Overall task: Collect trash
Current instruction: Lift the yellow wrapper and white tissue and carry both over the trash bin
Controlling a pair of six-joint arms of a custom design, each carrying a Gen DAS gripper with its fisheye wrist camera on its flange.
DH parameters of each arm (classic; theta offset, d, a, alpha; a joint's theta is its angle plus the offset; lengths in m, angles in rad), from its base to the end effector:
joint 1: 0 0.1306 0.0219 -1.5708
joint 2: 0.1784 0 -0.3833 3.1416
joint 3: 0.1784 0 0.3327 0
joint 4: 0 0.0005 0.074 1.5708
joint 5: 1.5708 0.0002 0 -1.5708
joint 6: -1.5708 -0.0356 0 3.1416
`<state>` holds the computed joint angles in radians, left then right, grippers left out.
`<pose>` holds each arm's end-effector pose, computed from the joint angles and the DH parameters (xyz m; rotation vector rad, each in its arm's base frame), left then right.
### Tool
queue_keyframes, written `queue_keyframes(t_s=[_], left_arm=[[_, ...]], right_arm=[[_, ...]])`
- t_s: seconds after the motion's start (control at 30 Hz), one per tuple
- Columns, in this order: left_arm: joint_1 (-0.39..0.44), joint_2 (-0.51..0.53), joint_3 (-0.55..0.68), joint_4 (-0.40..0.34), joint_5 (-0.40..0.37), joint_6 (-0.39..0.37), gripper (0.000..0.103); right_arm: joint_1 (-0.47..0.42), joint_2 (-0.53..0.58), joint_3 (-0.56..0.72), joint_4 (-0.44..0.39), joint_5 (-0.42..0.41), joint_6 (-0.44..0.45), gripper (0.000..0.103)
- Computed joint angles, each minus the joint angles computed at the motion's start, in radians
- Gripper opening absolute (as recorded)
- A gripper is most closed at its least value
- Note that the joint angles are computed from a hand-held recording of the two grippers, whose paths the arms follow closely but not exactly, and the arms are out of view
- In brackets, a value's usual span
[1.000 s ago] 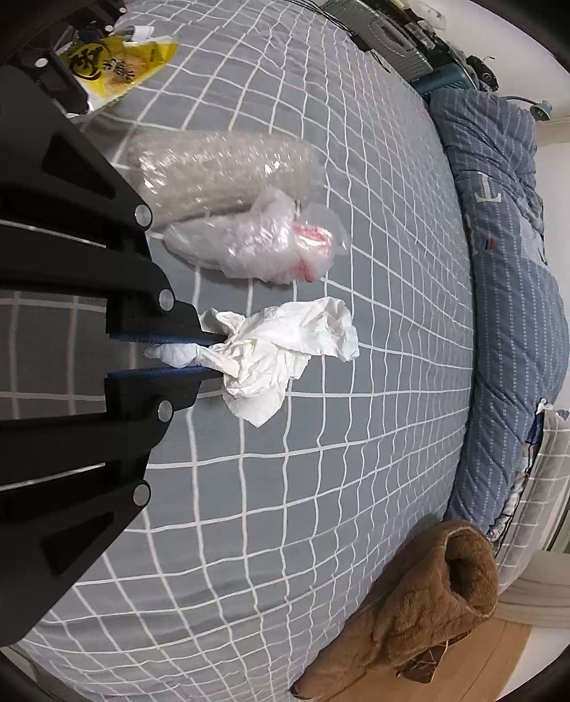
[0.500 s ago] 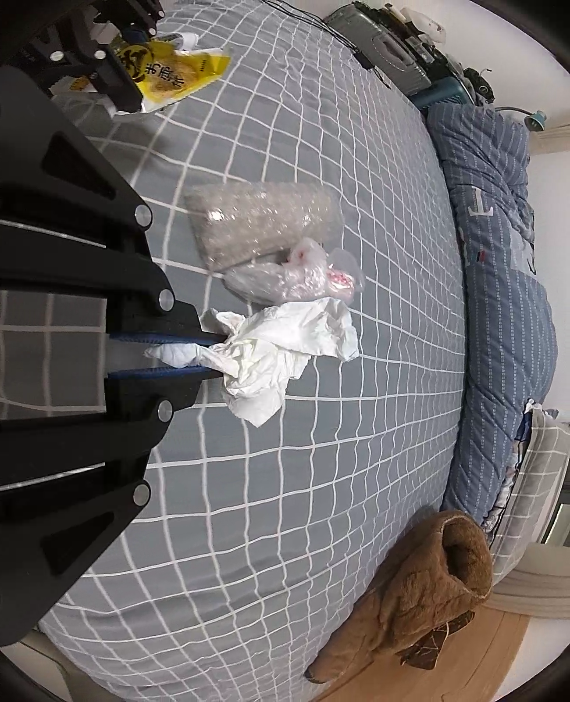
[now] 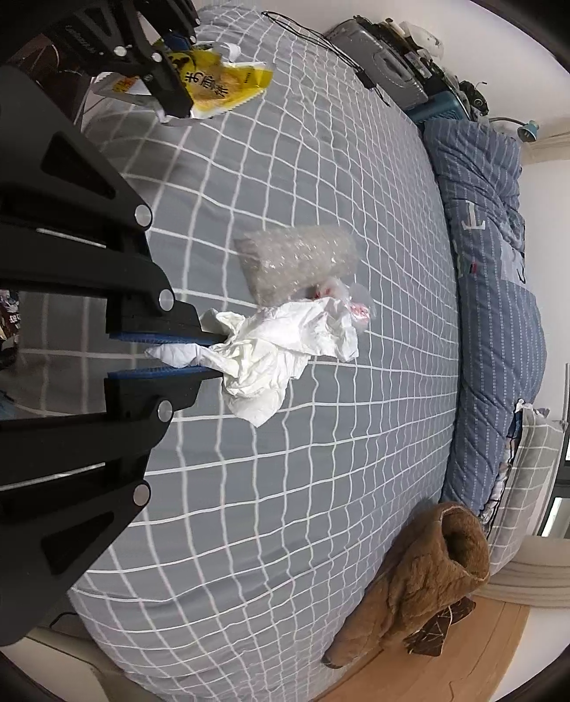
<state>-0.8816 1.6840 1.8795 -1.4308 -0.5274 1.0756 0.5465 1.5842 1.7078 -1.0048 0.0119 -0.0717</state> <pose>0.3268 -0.3692 0.4634 -0.3591 2.4997 0.0257 0.4231 0.2563 0.4632 -0.5755 2.4011 0.2557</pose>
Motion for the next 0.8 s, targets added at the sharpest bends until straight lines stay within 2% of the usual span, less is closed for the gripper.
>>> queue_keyframes(t_s=[0.8], left_arm=[[-0.155, -0.047, 0.033, -0.176, -0.082, 0.214, 0.029]], right_arm=[[0.129, -0.269, -0.218, -0.003, 0.079, -0.035, 0.008]])
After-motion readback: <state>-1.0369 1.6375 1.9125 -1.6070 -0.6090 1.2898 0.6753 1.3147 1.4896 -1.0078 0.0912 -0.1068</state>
